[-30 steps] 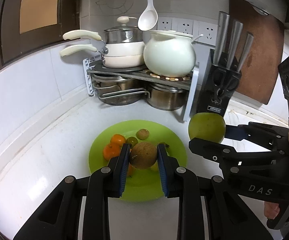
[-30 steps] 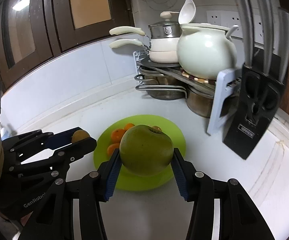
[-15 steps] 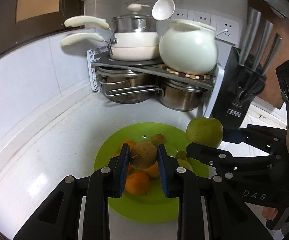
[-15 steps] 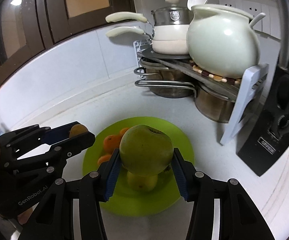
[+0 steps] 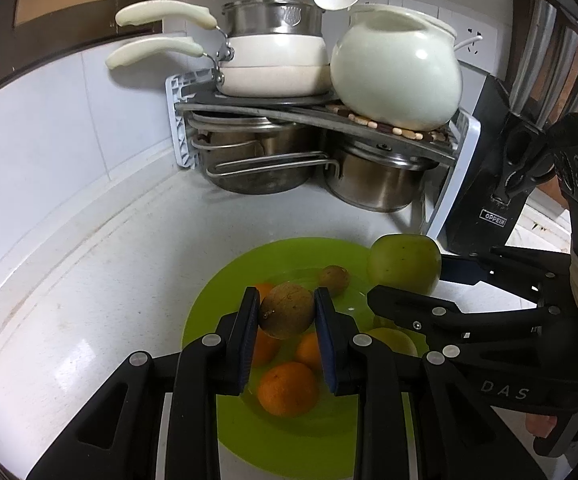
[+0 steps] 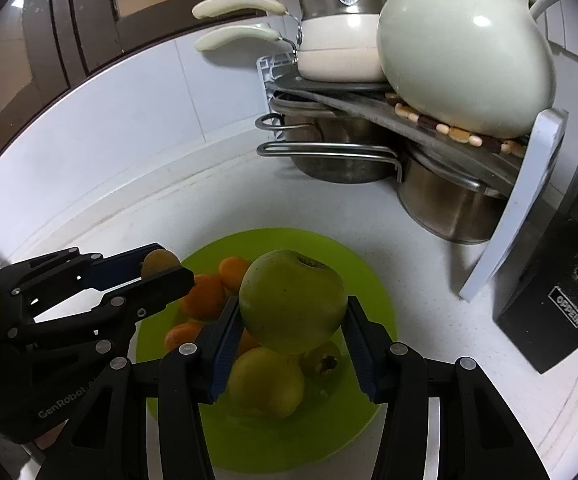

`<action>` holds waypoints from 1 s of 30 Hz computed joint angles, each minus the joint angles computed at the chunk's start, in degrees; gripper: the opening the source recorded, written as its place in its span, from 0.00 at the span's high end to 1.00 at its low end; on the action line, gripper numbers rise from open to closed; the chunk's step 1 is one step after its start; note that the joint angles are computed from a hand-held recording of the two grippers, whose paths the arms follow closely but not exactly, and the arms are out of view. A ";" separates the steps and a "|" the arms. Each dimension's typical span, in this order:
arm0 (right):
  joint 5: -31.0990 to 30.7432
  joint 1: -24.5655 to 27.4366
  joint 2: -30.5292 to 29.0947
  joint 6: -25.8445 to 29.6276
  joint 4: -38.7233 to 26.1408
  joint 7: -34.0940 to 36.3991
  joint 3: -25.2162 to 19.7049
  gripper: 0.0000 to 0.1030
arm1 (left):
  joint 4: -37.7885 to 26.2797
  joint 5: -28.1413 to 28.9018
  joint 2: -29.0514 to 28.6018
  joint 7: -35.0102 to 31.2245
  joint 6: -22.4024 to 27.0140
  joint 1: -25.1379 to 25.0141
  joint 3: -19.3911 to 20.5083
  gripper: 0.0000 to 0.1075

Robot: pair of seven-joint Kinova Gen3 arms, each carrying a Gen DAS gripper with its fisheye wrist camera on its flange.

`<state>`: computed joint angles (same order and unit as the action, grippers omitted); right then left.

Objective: Organize fruits

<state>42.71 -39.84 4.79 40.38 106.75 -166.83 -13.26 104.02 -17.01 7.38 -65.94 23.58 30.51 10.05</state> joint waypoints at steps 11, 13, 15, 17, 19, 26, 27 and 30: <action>-2.61 0.63 1.53 -1.29 -0.30 2.05 1.21 0.50 | 0.57 -2.38 -0.12 2.66 0.00 1.33 -1.52 0.62; -2.04 0.20 1.50 -1.06 -0.29 1.52 1.32 0.49 | 1.26 -4.77 -0.87 5.54 -0.03 1.89 -1.88 0.59; -0.22 -0.74 1.29 0.21 -0.34 -0.10 1.20 0.43 | 1.97 -6.37 -1.61 7.55 -0.06 1.78 -1.71 0.58; 1.14 -1.35 1.16 1.43 -0.43 -1.50 0.93 0.42 | 2.61 -8.80 -2.44 10.65 0.29 1.92 -1.57 0.57; 1.49 -1.61 0.79 2.02 -0.35 -2.05 0.54 0.42 | 3.10 -10.12 -3.15 12.49 0.66 1.47 -0.89 0.56; 3.42 -3.33 -0.69 6.36 -0.08 -6.05 -1.62 0.42 | 5.28 -14.91 -6.49 19.98 3.15 -0.06 2.33 0.50; 3.81 -3.71 -1.08 7.20 0.04 -7.01 -2.08 0.42 | 5.39 -15.42 -6.92 20.80 3.86 -0.29 2.95 0.50; 4.57 -4.54 -2.05 9.58 0.12 -9.21 -3.47 0.42 | 6.01 -17.39 -8.61 23.65 5.68 -0.94 4.83 0.47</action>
<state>47.28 -44.38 2.73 49.96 106.87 -176.04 -16.73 110.03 -34.39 -1.22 -42.29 29.26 29.57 14.87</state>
